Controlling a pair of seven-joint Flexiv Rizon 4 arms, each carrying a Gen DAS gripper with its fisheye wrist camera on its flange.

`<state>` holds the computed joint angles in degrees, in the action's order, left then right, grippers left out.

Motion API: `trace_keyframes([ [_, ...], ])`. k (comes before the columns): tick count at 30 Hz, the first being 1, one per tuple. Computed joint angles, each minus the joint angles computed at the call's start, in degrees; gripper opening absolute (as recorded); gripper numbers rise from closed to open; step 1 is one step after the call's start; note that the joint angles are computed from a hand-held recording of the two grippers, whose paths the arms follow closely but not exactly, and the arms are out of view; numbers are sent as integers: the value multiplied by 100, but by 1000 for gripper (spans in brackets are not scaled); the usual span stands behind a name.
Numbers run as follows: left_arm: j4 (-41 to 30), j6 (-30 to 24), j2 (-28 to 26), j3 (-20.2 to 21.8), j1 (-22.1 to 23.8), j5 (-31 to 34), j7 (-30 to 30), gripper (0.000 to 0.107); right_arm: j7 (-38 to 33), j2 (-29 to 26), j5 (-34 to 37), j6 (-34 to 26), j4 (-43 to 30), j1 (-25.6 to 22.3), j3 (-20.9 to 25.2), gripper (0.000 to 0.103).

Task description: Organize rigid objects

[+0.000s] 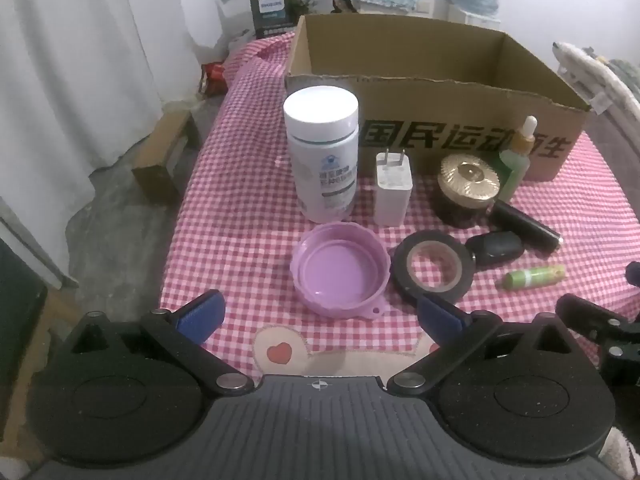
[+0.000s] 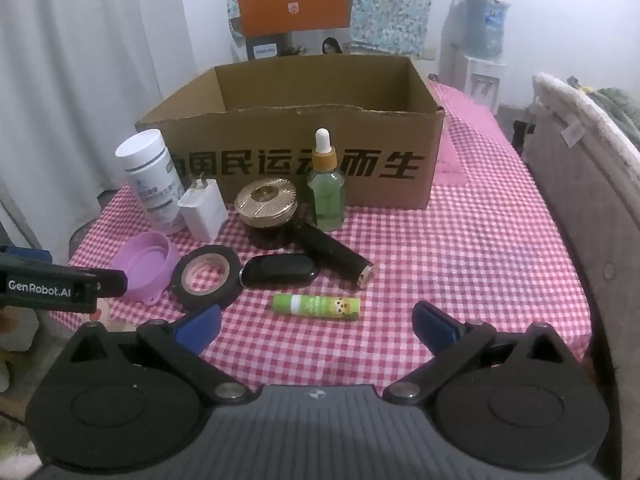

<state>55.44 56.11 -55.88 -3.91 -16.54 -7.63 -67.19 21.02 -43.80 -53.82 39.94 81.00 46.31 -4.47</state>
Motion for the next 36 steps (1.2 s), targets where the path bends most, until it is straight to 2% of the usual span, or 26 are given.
trace_keyframes([
  [3, 79, 85, 35, 25, -18, 56, 17, 103, -16, 4, 14, 70, 14, -28, 21, 103],
  [8, -42, -87, -5, 104, -41, 89, -74, 103, 16, 149, -21, 237, 214, -96, 36, 103],
  [11, -86, -140, -22, 124, -43, 128, -113, 103, -72, 5, 58, 91, 12, -57, 52, 103],
  [36, -245, -272, -82, 163, -50, 266, -255, 103, -122, -11, 101, 476, 29, -70, -38, 103],
])
